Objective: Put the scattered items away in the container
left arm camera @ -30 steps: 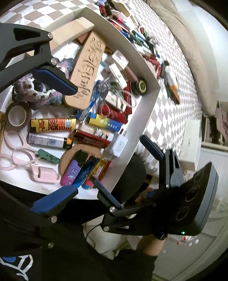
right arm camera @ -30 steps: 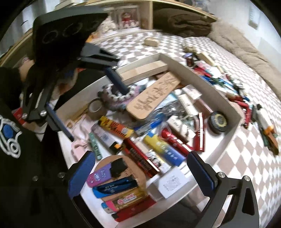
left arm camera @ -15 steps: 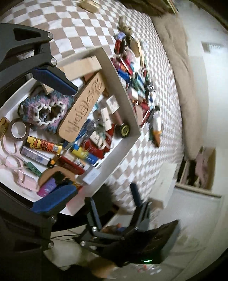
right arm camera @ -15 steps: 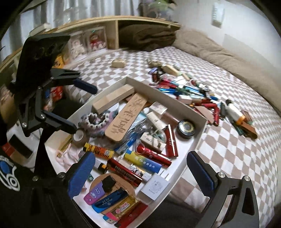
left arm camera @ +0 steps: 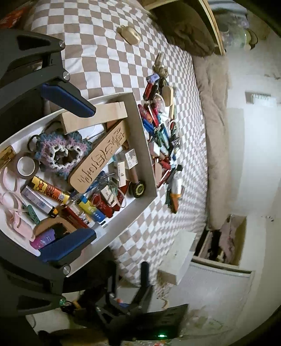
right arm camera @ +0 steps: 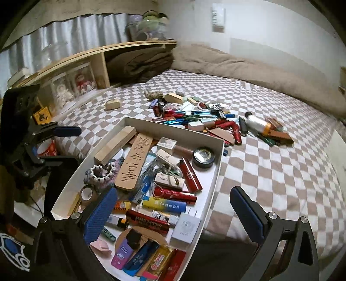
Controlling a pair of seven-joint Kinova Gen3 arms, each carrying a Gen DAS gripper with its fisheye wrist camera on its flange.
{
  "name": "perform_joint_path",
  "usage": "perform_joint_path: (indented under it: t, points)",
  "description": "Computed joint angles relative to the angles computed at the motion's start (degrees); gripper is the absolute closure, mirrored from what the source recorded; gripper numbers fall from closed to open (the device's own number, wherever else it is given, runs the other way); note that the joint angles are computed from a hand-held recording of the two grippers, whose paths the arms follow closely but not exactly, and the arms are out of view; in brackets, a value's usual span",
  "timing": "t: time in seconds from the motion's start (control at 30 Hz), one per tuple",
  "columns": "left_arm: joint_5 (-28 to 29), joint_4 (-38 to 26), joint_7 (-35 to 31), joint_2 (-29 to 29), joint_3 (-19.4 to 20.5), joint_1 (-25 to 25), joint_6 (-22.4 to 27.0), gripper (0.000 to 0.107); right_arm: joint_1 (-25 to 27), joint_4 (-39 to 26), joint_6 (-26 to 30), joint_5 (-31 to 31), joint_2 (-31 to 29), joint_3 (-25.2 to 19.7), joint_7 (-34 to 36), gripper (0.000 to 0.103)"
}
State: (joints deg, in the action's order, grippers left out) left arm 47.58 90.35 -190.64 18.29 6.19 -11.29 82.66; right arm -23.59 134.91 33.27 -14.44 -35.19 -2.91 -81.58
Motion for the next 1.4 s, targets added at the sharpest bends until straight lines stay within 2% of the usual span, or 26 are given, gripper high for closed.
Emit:
perform_joint_path:
  t: [0.2,0.27,0.57,0.83,1.0,1.1,1.4]
  points:
    - [3.53,5.07,-3.37,-2.1,-1.0,-1.46,-2.79,0.005,1.47,1.91,-0.57,-1.73,-2.7,-1.19,-4.02,0.0]
    - [4.26,6.61,-4.48,-2.86,-1.4,-1.55,-3.98,0.005,3.82,2.36,-1.11,-1.08,-4.19,-4.08,-6.39,0.0]
    - [8.14,11.33,-7.59,-5.19,-3.46,-2.82,-7.15,0.005,8.01,3.42,-2.46,2.64,-9.32,-12.12,-13.86,0.0]
    - [12.55,15.22,-13.08,-6.78,-5.16,-4.38,-8.71,0.005,7.98,5.83,-4.77,3.02,-10.41,-12.56,-18.91,0.0]
    - [13.0,15.83,-12.75,-6.78,-5.56,-4.41,-9.74,0.005,9.09,7.1,-6.05,4.19,-13.01,-14.55,-21.2,0.0]
    - [14.33,17.55,-15.24,-7.42,-5.86,-4.78,-10.79,0.005,8.13,8.05,-7.16,4.51,-15.37,-14.69,-21.68,0.0]
    - [15.84,19.58,-17.87,-7.93,-6.64,-4.95,-11.42,0.005,10.7,8.1,-6.33,5.79,-16.06,-19.75,-23.45,0.0]
